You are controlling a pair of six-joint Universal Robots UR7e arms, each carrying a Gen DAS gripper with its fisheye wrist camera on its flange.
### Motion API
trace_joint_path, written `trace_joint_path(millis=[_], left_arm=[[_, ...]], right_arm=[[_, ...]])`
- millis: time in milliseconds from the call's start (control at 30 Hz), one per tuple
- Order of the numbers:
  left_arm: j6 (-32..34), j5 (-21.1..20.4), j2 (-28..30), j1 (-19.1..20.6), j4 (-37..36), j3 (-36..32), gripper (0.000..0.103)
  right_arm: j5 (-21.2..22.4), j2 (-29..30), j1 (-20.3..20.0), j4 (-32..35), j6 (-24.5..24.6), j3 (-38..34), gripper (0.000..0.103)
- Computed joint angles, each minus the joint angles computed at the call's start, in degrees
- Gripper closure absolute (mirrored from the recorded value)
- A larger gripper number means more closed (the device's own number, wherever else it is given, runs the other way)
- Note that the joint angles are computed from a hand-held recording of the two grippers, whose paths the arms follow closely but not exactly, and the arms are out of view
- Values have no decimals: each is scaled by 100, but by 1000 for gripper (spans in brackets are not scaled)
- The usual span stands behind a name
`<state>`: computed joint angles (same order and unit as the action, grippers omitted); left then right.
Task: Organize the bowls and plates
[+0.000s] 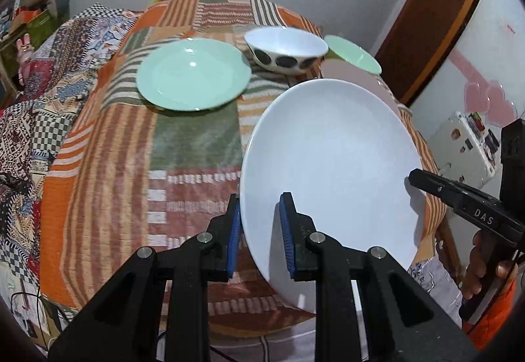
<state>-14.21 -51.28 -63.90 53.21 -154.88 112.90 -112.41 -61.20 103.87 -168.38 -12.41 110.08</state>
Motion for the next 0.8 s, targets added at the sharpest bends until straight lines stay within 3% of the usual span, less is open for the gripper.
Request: trace_joint_path(millis=[800], left_arm=[[-109, -145, 699, 160, 686, -555, 81]], right_arm=[[-50, -246, -372, 173, 320, 303, 85]])
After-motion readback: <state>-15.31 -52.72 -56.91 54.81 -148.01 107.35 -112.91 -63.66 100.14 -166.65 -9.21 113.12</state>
